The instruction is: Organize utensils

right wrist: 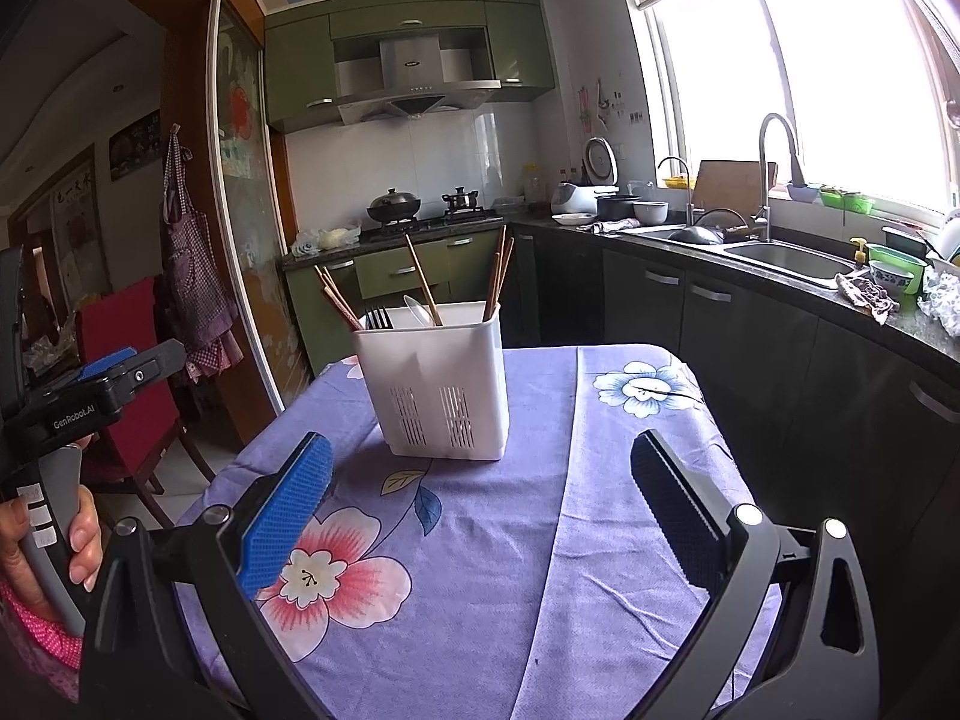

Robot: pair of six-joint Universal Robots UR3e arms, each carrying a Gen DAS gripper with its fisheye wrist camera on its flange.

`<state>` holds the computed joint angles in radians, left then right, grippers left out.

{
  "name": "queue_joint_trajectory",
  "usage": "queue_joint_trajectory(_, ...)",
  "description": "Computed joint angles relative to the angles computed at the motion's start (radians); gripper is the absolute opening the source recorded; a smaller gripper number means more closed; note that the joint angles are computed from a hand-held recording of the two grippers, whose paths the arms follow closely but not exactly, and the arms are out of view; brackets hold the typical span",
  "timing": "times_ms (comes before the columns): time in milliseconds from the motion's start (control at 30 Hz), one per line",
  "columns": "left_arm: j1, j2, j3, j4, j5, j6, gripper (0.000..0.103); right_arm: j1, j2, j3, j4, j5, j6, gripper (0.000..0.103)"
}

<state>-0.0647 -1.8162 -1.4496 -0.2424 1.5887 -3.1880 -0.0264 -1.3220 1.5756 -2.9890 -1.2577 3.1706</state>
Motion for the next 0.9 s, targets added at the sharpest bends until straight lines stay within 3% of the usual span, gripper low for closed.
queue_joint_trajectory(900,0.007,0.005,0.0,-0.02,-0.007,0.001,0.096,-0.002,0.014,-0.007,0.006,0.003,-0.003,0.098)
